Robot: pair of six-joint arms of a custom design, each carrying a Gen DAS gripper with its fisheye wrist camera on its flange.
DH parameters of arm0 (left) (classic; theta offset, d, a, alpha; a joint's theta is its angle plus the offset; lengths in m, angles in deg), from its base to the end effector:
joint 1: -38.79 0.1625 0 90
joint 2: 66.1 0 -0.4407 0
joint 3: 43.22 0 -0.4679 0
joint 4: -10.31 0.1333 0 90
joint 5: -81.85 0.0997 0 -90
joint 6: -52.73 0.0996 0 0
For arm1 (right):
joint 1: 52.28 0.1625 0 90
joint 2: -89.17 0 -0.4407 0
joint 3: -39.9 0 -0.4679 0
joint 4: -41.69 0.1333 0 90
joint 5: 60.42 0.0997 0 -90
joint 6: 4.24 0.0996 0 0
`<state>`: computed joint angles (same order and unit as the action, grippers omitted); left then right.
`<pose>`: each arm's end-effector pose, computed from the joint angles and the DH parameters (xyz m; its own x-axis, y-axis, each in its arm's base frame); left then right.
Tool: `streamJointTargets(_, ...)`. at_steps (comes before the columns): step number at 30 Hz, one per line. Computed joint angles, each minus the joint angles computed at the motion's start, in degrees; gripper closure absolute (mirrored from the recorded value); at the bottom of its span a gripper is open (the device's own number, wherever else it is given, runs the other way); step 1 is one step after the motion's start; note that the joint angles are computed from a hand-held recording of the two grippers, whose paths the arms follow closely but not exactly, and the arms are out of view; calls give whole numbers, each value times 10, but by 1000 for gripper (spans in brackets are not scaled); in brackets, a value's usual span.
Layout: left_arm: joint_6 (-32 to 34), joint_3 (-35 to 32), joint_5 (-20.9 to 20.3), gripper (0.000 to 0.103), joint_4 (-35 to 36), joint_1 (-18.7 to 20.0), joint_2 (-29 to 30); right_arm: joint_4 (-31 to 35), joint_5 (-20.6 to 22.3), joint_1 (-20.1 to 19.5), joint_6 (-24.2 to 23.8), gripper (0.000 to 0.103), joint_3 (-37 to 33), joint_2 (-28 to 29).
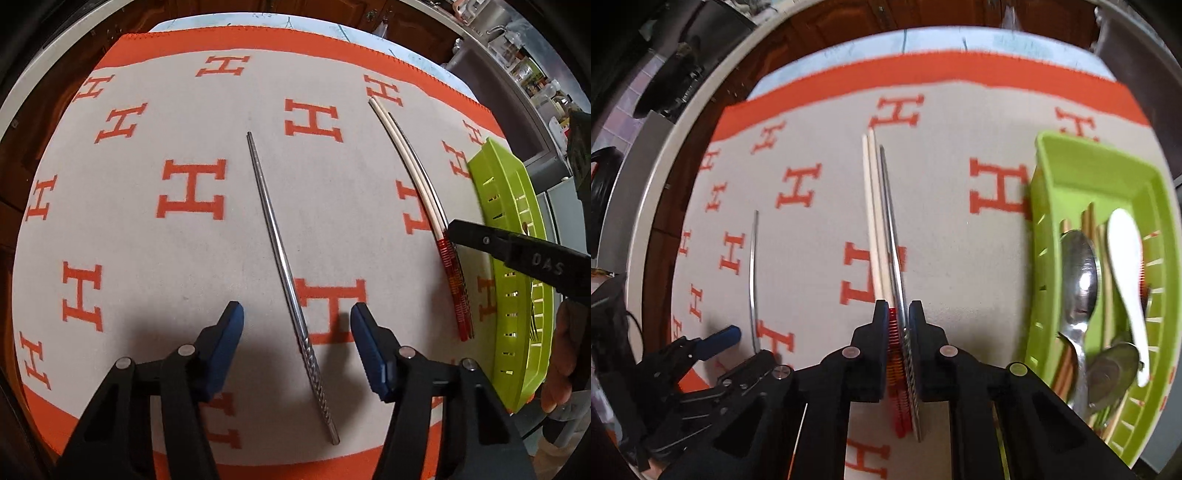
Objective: Organize utensils
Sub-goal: 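Grasp the other steel chopstick with the left tool while the right tool holds its chopstick, then carry both steel chopsticks into the green tray and open both tools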
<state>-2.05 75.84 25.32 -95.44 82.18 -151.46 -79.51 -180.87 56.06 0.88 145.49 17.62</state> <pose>-0.2298 -0.4763 0.2324 -0.8240 -0.1170 -0.5543 0.0315 0.9675 -0.2509 0.2745 -0.5648 0.2279 -0.8352 -0.2093 0.5086 -0.2407 0.9706 0.0042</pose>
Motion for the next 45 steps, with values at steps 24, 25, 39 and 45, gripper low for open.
streamJointTargets(24, -47, -64, -22, 22, 127, 11, 60, 82, -91, 31, -43, 95, -32, 55)
streamJointTargets(25, -52, -67, -18, 27, 125, 11, 63, 80, -91, 32, -43, 95, -33, 57)
streamJointTargets(39, -20, -50, -17, 100, 69, -7, 56, 36, -64, 22, -24, 98, -8, 29)
streamJointTargets(45, -29, -31, -40, 100, 22, 1, 20, 19, 13, -1, 4, 98, 14, -22)
